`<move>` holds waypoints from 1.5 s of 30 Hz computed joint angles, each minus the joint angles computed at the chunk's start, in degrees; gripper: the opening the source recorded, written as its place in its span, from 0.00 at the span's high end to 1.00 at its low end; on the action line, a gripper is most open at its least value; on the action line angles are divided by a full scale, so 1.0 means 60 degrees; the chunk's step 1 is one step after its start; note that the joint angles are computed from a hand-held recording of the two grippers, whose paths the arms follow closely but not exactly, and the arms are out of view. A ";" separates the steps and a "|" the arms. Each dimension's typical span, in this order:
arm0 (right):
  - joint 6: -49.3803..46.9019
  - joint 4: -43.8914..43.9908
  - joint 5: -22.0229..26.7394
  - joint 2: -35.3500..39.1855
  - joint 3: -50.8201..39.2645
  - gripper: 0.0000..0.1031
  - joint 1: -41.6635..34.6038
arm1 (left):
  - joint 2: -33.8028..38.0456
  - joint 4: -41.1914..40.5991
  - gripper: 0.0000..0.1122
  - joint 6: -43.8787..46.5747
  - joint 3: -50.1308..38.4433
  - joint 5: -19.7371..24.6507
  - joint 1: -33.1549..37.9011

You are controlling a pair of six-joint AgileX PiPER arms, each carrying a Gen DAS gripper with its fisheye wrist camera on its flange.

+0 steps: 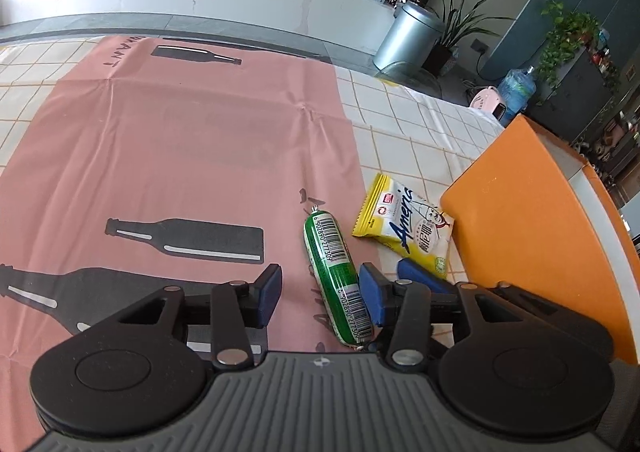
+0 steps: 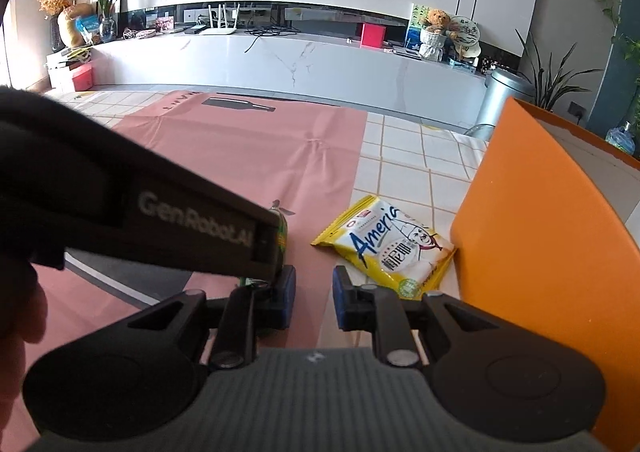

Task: Organize snacks
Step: 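Grasp the green sausage with left tool while right tool reaches the yellow wafer pack, then hold the sausage in left tool while right tool grasps the yellow wafer pack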

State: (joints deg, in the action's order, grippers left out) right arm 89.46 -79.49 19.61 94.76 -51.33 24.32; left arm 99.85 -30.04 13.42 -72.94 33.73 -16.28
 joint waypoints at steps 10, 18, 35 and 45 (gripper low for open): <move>0.0389 -0.0537 0.2491 0.0467 -0.0134 0.71 0.0664 | 0.0298 0.1509 0.56 -0.1232 -0.0454 -0.0143 -0.0619; 0.0463 -0.0260 0.2464 0.0629 -0.0192 0.73 0.0520 | 0.0363 0.1699 0.78 -0.1346 -0.0528 -0.0174 -0.0714; 0.0848 0.0249 0.1089 -0.0520 0.0442 1.00 0.1180 | -0.0890 0.1984 0.78 -0.1647 0.0547 0.0657 0.0494; 0.1178 -0.0064 0.2628 0.0051 0.0153 0.74 0.1258 | -0.1138 0.1629 0.78 -0.1152 0.1073 0.0192 0.0862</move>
